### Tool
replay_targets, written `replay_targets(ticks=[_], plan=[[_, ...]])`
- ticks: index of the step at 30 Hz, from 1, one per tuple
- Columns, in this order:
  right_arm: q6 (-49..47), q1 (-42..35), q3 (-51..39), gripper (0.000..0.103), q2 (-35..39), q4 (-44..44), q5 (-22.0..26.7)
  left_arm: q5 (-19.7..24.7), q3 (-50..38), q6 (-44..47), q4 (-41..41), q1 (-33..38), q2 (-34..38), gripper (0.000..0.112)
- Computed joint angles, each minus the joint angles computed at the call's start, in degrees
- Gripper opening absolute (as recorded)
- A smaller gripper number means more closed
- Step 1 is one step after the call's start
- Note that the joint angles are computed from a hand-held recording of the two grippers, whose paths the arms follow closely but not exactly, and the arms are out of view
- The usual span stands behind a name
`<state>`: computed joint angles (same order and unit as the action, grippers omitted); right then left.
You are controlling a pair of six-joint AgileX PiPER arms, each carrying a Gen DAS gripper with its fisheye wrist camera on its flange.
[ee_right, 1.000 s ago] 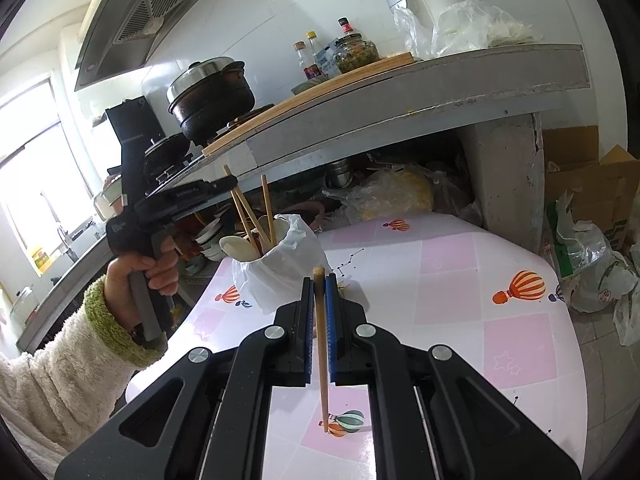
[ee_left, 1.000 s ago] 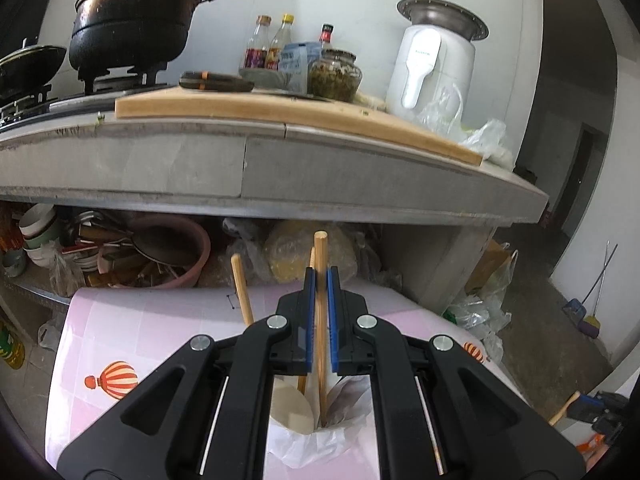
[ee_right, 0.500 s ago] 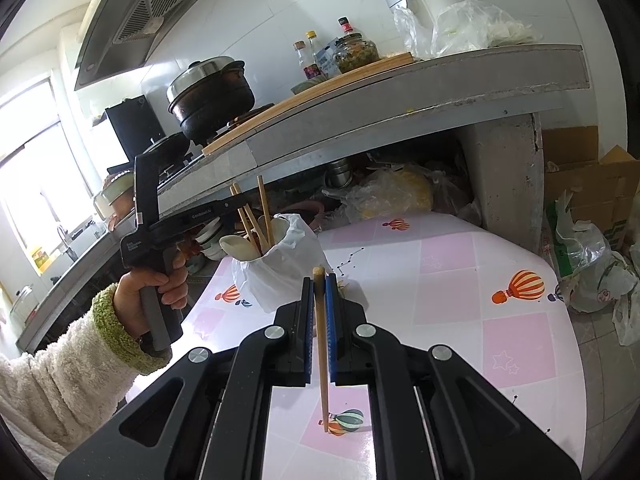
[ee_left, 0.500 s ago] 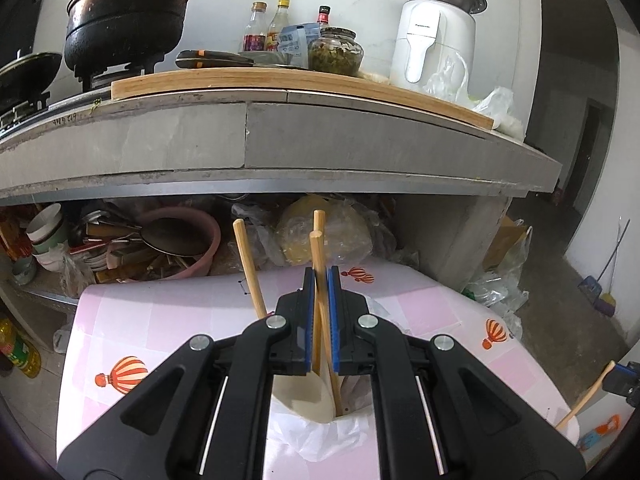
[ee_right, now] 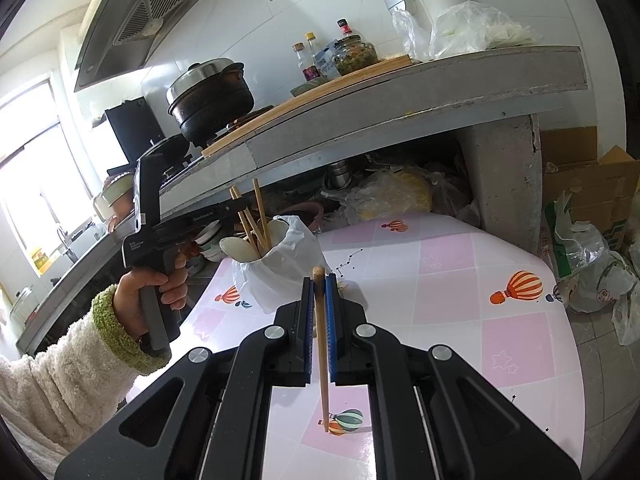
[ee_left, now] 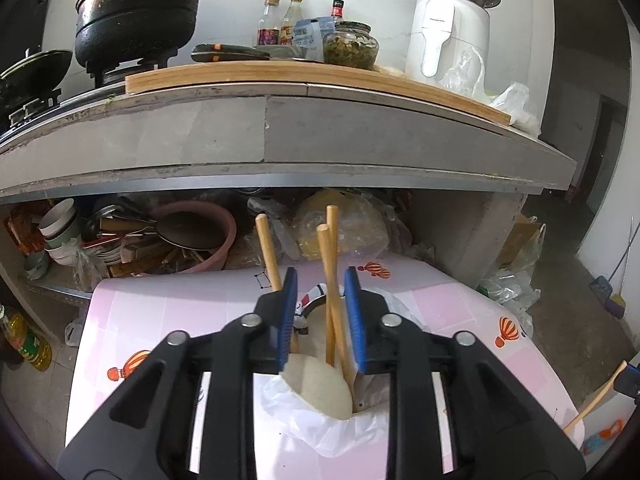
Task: Organize utensils
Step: 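Lower the chopstick into the bagged holder and open the left tool, then lower the chopstick into the bagged holder and open the right tool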
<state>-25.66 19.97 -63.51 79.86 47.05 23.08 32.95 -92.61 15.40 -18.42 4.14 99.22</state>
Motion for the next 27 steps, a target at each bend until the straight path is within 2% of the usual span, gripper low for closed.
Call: replay_targets(ticks=[6,15,22,27], plan=[[0.8,0.0,-0.7,0.006,-0.1,-1.0,0.1,-0.6,2.8,2.8,-3.7,1.7,-3.4,0.039],[2.7,0.7,-7.4,0.006,0.4,-4.6,1.5,-3.1,17.0,12.1,-12.8,6.9,-15.3,0.057],[3.8,1.2,-20.4,0.006,4.2,-6.4,5.5,-3.1,27.1,20.1,-19.6,12.9,-23.0,0.063],[6.2,1.3,-35.8,0.006,11.2,-7.8,10.5,-2.0,33.3,26.6,-24.7,17.9,-27.3,0.065]])
